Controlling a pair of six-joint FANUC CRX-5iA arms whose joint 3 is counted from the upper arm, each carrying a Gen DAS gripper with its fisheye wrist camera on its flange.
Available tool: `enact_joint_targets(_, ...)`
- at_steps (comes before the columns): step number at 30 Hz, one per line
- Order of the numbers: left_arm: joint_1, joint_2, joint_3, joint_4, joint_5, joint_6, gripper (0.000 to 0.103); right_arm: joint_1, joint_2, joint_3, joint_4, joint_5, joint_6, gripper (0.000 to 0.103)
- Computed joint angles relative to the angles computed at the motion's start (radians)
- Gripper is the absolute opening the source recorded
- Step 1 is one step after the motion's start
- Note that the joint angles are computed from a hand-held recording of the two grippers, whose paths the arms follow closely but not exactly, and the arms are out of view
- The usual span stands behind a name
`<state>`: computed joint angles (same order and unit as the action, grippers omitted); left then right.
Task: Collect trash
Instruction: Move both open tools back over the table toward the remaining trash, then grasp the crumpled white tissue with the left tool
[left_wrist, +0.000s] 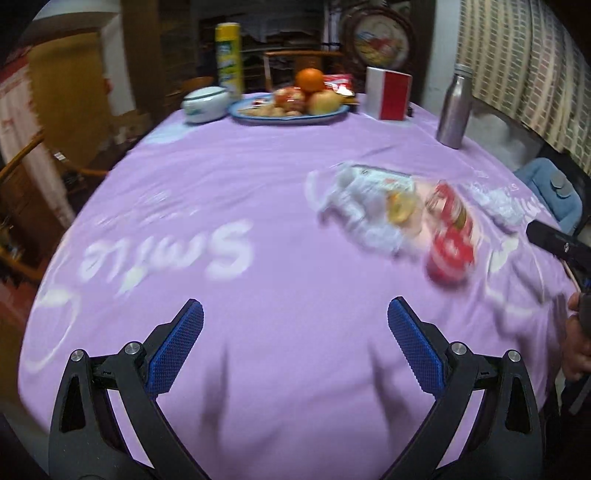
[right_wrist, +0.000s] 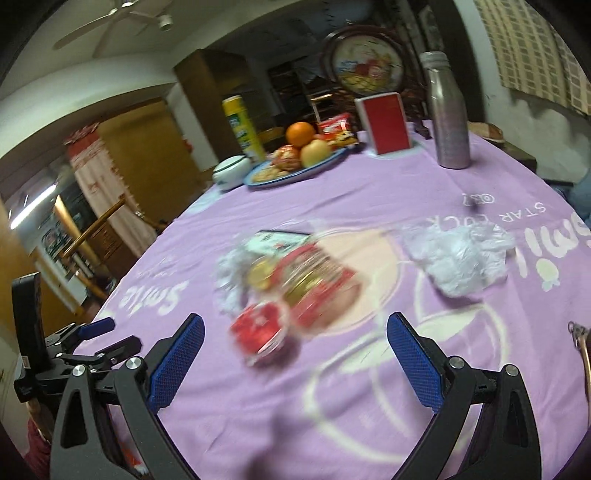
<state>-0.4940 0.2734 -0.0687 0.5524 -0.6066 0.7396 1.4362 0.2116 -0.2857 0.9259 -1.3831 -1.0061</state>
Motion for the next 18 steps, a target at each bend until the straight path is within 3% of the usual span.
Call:
enact_joint_targets(10, -0.089, 0.286, 0.428, -0.115, -0.175, 0.188, 0.096, -0.076, -0.077, -0.096, 0.014, 0.058, 0.000, 0.097)
enact_joint_targets(18, -0.104, 0.427, 0.640, -0.202, -0.268, 0.266, 0.096, -0.096, -0.094, -0.135, -0.001, 0.123, -0.022, 0.097)
